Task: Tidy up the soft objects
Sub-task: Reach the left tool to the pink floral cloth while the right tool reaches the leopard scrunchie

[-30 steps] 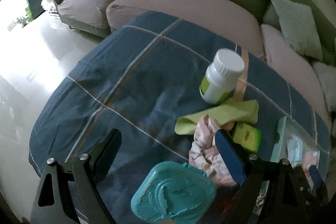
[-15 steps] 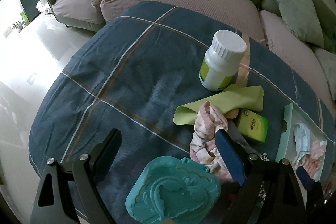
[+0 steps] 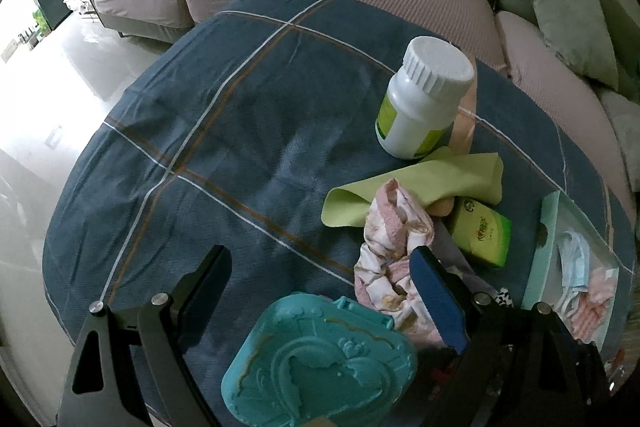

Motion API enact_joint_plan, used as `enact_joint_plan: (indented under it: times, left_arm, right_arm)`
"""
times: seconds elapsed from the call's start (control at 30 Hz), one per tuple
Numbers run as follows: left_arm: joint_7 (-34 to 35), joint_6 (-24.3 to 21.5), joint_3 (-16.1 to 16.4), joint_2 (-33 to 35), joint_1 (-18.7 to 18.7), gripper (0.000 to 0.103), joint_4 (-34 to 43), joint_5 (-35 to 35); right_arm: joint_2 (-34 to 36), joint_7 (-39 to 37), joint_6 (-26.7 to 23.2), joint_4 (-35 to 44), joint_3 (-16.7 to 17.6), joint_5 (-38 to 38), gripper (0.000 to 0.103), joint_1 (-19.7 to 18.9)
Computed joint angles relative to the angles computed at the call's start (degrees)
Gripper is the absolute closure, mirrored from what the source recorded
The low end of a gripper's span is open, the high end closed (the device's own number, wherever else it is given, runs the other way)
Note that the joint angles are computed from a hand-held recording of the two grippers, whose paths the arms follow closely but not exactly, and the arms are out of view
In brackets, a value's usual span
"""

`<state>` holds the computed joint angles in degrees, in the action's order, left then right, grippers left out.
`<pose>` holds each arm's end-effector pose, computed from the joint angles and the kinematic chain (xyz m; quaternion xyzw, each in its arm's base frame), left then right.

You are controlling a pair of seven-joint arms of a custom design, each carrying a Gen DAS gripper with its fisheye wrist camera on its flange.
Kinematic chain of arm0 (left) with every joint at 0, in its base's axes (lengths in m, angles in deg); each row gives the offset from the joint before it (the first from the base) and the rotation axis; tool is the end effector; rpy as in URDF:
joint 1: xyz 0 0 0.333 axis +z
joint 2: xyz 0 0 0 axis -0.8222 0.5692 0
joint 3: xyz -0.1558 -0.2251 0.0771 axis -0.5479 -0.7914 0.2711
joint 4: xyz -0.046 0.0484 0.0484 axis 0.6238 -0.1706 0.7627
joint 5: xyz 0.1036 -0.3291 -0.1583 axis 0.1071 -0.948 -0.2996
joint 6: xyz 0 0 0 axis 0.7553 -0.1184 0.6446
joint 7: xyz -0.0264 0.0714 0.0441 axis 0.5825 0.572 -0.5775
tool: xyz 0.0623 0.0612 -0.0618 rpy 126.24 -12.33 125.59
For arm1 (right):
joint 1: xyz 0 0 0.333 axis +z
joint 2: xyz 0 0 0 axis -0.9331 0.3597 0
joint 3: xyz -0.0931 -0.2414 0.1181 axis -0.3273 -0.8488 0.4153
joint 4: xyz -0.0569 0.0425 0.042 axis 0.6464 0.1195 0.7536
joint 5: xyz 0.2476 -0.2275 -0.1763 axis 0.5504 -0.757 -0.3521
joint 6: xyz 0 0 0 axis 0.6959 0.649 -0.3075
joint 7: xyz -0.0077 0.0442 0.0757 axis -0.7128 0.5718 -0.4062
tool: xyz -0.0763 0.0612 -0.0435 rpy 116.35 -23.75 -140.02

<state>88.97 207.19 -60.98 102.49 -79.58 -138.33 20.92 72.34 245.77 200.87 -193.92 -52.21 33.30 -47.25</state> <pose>0.5978 -0.3626 0.4028 -0.6092 0.7702 -0.1646 0.0926 0.5112 0.2646 0.3692 -0.5835 0.7589 -0.1927 0.2154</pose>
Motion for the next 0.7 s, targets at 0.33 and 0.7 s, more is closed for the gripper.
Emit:
enact_joint_plan:
  times: [0.33, 0.7]
  left_arm:
    - [-0.31, -0.21, 0.12, 0.30, -0.16, 0.012, 0.29, 0.24]
    - [-0.68, -1.21, 0.35, 1.12, -0.63, 0.012, 1.44, 0.91]
  right_arm:
    - [1.90, -4.51, 2.76, 0.24, -0.06, 4.40, 0.048, -0.43]
    - [4.49, -5.71, 2.76, 1.09, -0.91, 7.43, 0.063, -0.28]
